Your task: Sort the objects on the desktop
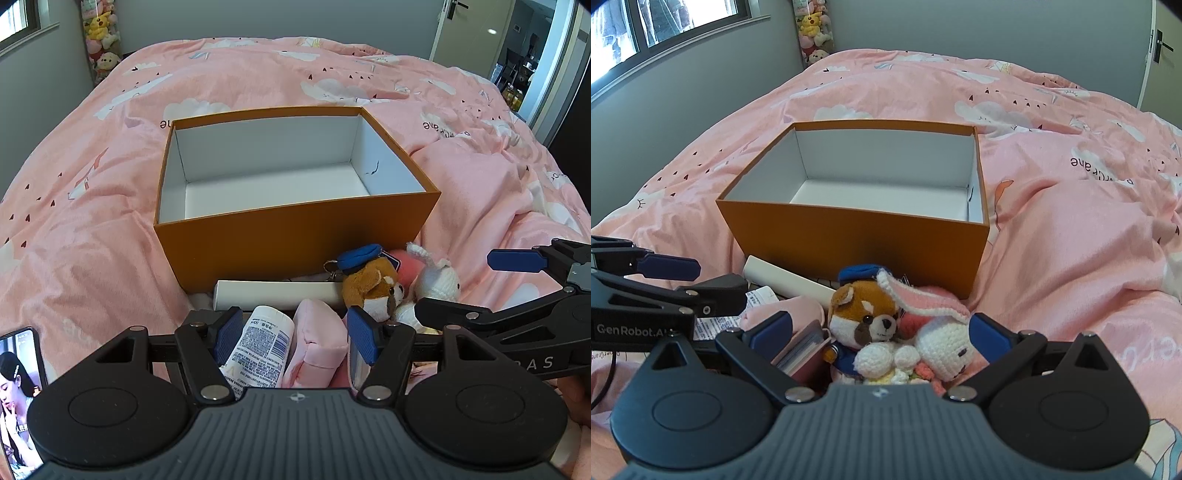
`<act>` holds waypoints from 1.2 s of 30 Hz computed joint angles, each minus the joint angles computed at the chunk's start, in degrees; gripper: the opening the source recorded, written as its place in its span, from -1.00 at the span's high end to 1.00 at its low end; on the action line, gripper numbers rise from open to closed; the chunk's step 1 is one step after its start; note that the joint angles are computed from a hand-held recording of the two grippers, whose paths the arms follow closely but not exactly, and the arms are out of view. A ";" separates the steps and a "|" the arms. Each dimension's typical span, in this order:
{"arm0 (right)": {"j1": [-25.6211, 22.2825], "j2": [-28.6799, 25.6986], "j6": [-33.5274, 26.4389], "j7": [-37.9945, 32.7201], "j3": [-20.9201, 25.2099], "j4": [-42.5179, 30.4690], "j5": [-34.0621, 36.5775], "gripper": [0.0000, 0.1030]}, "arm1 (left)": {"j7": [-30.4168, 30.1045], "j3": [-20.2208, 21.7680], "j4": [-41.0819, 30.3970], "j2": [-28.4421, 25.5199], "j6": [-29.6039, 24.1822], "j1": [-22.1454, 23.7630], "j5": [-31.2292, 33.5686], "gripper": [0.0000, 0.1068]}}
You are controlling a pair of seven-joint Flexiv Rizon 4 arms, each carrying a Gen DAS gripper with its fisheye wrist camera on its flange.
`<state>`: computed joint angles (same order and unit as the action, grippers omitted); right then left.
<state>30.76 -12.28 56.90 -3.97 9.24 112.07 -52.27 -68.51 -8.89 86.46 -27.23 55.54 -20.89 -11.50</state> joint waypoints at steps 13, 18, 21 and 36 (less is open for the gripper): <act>0.05 -0.23 0.11 -0.54 0.17 0.00 1.78 -0.98 | -0.72 0.46 -0.95 -0.38 -0.81 -0.32 1.18 -0.35; 0.06 -0.29 0.20 -0.78 0.13 -0.02 2.23 -0.98 | -0.82 0.58 -1.12 -0.42 -0.86 -0.31 1.46 -0.35; 0.10 -0.33 0.18 -0.84 0.09 -0.03 2.32 -0.98 | -0.96 0.65 -1.24 -0.44 -1.11 -0.35 1.61 -0.35; 0.04 -0.93 0.82 -2.16 0.02 -0.28 4.28 -0.98 | -1.30 0.54 -2.62 -1.20 -3.00 -0.21 1.50 -0.35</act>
